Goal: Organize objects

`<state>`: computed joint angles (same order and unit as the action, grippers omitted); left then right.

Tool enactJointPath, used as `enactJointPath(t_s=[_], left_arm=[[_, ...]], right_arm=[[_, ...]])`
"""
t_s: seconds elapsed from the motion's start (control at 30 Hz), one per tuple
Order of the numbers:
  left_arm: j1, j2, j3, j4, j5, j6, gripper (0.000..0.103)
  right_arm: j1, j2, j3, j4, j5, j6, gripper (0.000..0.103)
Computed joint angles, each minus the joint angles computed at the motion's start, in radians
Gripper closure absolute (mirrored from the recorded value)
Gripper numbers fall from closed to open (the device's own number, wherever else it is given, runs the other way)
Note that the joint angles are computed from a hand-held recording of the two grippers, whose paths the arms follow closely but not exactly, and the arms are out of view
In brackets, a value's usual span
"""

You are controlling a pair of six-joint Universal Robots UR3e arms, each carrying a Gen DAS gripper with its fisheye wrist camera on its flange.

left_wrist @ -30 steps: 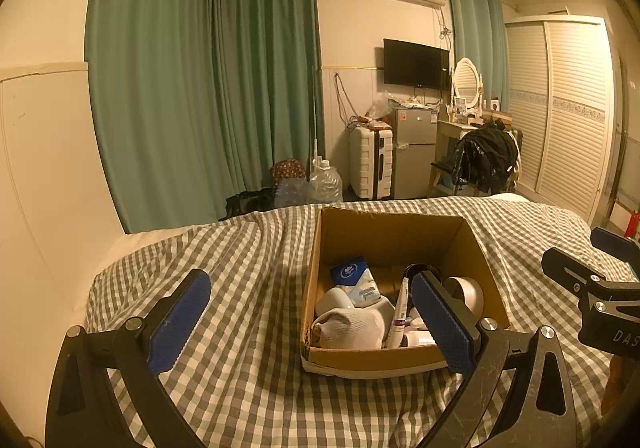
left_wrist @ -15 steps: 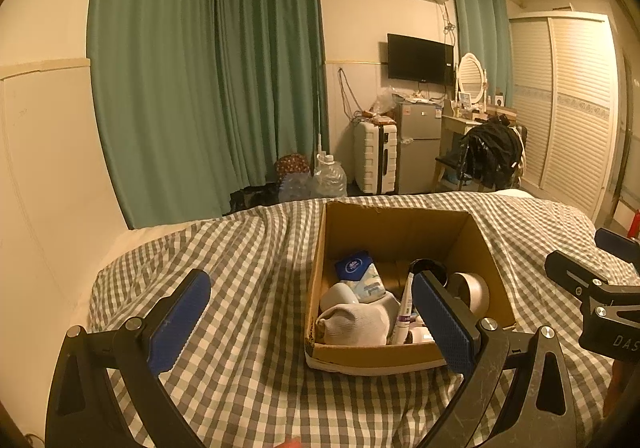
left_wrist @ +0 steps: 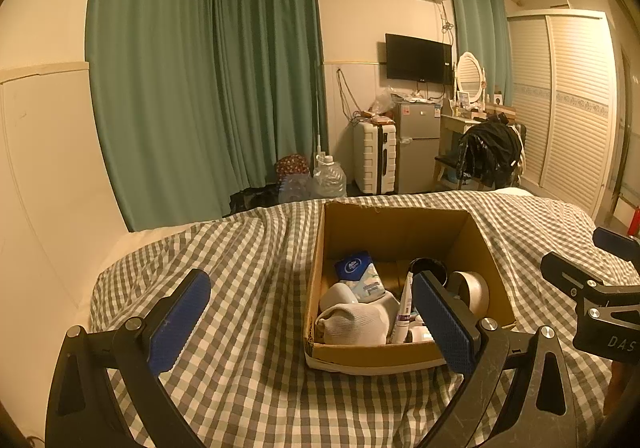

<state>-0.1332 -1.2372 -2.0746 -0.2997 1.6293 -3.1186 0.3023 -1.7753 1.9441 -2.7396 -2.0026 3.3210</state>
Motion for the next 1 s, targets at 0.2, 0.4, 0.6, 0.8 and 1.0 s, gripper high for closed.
enactJointPath(t_s=[0.2,0.4,0.6,0.8,1.0], left_arm=[[0.008,0.004,-0.002,-0.002,-0.013,0.005,0.000],[0.008,0.006,-0.002,-0.004,-0.015,0.005,0.000],[0.011,0.006,-0.002,-0.003,-0.019,0.007,0.000],[0.011,0.007,-0.002,-0.003,-0.020,0.007,0.000],[0.014,0.009,-0.003,-0.006,-0.025,0.008,0.000]], right_arm=[[0.001,0.001,-0.001,0.002,-0.002,0.001,0.002],[0.003,0.000,0.002,0.002,-0.004,0.002,0.002],[-0.001,-0.005,0.010,0.004,-0.001,0.000,0.002],[-0.001,0.000,0.007,0.007,-0.001,0.002,0.002],[-0.001,0.003,0.006,0.013,0.000,0.003,0.002]])
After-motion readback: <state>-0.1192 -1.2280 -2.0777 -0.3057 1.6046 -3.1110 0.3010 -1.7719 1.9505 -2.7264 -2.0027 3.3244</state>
